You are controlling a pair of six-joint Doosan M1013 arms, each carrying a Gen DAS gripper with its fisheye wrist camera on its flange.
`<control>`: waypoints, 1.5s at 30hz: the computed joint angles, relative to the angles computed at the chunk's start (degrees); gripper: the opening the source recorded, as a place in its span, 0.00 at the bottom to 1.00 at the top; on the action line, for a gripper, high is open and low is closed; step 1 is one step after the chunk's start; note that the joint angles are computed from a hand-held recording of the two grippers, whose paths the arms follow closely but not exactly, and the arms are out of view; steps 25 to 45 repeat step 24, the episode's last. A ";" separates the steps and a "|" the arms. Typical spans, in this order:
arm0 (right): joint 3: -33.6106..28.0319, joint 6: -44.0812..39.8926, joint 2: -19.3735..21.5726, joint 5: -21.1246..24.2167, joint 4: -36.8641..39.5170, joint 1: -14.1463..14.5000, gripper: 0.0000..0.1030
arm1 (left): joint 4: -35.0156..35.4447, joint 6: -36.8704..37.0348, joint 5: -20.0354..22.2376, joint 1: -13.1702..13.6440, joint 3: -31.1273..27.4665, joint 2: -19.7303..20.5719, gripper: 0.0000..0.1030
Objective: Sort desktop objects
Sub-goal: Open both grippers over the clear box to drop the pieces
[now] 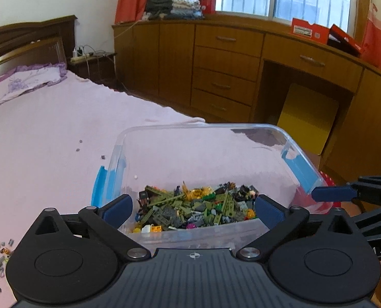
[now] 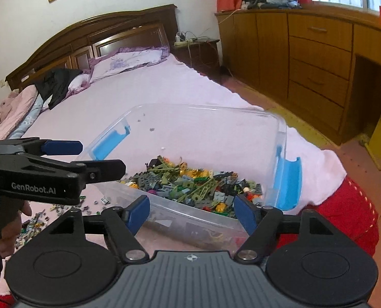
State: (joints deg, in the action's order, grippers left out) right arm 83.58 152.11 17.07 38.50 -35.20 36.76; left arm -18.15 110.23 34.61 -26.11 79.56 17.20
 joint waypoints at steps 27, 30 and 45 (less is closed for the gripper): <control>-4.11 -11.77 1.38 8.84 14.16 0.48 0.81 | 4.98 -0.19 2.41 -1.10 -0.27 0.75 1.00; -4.11 -11.77 1.38 8.84 14.16 0.48 0.81 | 4.98 -0.19 2.41 -1.10 -0.27 0.75 1.00; -4.11 -11.77 1.38 8.84 14.16 0.48 0.81 | 4.98 -0.19 2.41 -1.10 -0.27 0.75 1.00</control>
